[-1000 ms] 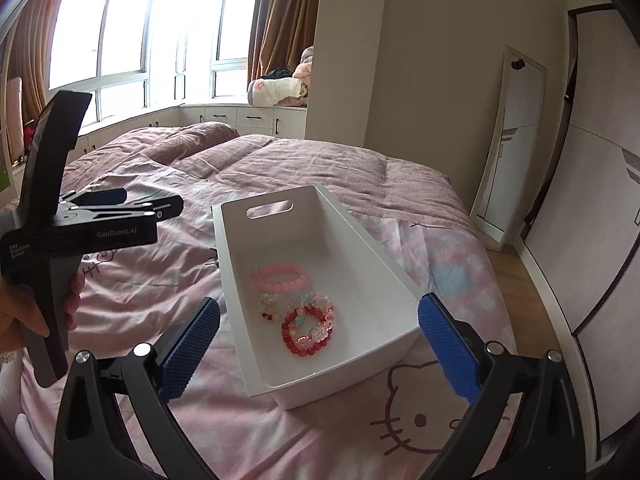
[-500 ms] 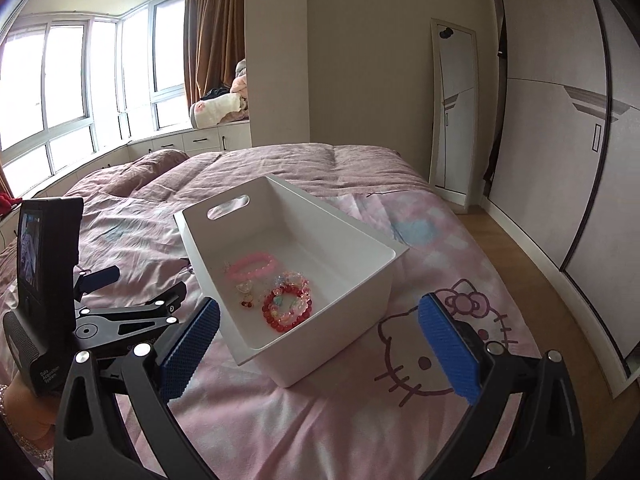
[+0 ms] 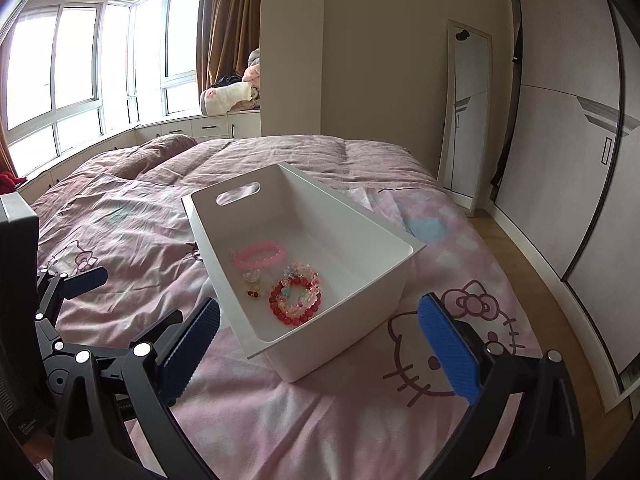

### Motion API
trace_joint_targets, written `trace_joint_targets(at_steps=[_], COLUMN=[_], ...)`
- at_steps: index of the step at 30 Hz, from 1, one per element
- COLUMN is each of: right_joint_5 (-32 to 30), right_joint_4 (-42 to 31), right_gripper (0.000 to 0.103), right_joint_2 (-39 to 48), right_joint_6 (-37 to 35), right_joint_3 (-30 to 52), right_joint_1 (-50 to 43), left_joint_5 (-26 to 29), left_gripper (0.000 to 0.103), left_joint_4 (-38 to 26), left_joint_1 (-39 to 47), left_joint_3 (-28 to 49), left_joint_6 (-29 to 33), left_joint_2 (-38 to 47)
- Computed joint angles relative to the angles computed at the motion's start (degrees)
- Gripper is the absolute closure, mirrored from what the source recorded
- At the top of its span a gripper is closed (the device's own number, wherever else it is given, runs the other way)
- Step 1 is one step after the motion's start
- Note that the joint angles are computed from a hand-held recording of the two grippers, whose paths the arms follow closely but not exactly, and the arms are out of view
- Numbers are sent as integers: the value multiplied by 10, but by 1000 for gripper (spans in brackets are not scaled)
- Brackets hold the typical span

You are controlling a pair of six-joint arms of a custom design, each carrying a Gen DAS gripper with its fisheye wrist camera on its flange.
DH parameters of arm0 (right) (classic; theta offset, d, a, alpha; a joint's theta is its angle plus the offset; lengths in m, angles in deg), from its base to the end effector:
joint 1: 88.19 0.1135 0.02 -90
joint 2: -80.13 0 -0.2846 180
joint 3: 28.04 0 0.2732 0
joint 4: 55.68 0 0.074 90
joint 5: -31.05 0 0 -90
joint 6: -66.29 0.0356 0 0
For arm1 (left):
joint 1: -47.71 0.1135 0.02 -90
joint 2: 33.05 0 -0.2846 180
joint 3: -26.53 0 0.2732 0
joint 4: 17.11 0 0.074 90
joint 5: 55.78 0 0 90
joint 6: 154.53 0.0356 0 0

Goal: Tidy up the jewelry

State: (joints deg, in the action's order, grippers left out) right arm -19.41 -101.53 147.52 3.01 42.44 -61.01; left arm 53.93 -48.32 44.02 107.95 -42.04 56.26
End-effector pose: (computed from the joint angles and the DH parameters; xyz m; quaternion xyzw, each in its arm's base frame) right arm 0.2398 0.0976 0.3221 0.1321 0.8628 -0.1054 0.4766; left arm 0.3691 -0.0358 0.2928 0.2731 0.8499 -0.0833 0.4429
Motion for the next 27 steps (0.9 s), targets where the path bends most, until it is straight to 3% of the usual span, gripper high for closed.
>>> trace_joint_targets(at_steps=[27], right_joint_5=[10], right_joint_4=[6], right_gripper=[5], right_joint_2=[4], right_joint_6=[-12], right_joint_3=[-2], right_joint_1=[5], left_joint_5=[17], left_gripper=[3], left_joint_4=[0], left_joint_1=[6], left_joint_3=[10], left_joint_6=[-1], left_joint_2=[1])
